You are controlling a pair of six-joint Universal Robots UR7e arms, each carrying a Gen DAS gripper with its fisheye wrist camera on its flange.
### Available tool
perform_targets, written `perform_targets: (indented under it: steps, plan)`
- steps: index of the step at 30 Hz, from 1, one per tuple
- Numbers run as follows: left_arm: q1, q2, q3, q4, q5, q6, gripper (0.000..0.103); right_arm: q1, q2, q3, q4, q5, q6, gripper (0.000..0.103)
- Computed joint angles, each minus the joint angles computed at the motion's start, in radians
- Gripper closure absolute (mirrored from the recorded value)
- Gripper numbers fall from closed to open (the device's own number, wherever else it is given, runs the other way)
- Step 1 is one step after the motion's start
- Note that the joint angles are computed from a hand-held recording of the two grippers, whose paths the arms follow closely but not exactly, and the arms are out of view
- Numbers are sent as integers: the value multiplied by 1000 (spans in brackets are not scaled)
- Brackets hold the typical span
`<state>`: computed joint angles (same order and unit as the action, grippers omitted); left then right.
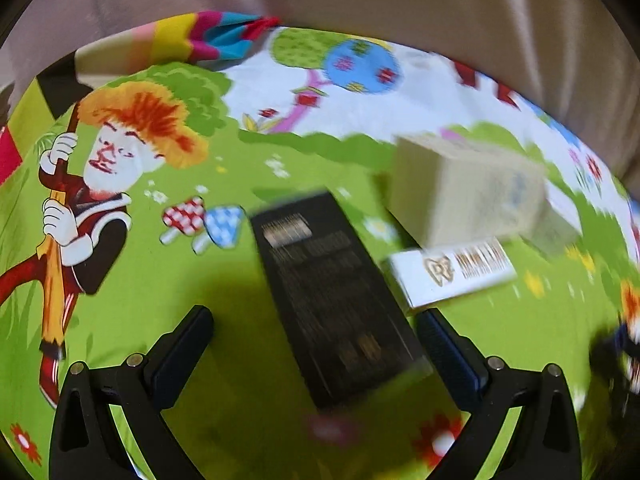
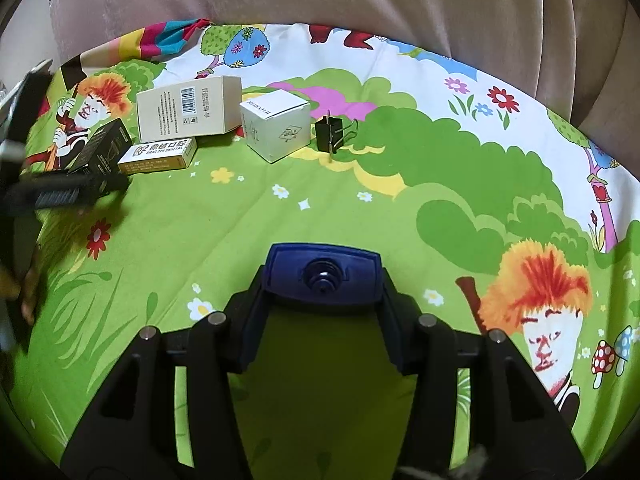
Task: Organize rigid objects
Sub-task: 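Grasp the black box with left gripper while right holds the blue block, then lift the black box and blue block up off the mat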
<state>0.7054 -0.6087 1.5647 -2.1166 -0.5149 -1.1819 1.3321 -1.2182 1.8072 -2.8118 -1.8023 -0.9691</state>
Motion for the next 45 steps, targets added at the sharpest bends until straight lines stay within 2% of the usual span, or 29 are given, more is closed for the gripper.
perform_targets:
  steps: [2,3,4,7,12,14,15,16,17,18,19,20,23,26,29,33,37,45]
  plan:
    - [-7,-24,65,-140,16,60,23,0,1,-2,2,1,0,49]
    - [-13,-30,86,-160,27,85,52,0,1,-2,2,1,0,49]
    - [-21,-37,104,-156,33,99,63,0,1,-3,2,0,-1,49]
    - [-48,-64,176,-281,-19,196,63,0,2,-4,3,1,-2,49]
    - [-83,-87,241,-330,-44,230,61,0,1,-4,3,0,-2,49]
    - [-72,-80,221,-313,-41,241,45,0,0,-2,1,0,-1,49]
    - [-63,-76,204,-292,-39,237,28,0,1,-2,2,0,-2,49]
    - [-52,-70,187,-280,-36,229,23,-1,0,-2,2,1,-1,49]
    - [-48,-66,181,-277,-30,228,23,-1,0,-3,5,2,0,49]
    - [-46,-61,171,-274,-28,234,29,-1,0,-2,6,3,1,49]
    - [-52,-57,171,-265,-18,239,54,-2,0,-3,7,4,1,49]
    - [-55,-54,169,-251,-8,243,63,-2,0,-4,8,4,1,49]
    - [-85,-48,195,-318,-55,310,63,-2,0,-4,8,4,1,49]
    - [-127,-22,201,-326,-84,353,63,-2,1,-6,9,4,1,49]
    - [-155,11,194,-349,-91,380,63,-1,1,-4,6,3,0,49]
    - [-147,24,175,-357,-91,364,63,-1,1,-5,6,3,0,49]
    - [-148,33,157,-310,-71,343,62,-1,0,-4,6,4,2,49]
    - [-146,32,164,-336,-79,351,62,-1,0,-3,5,3,0,49]
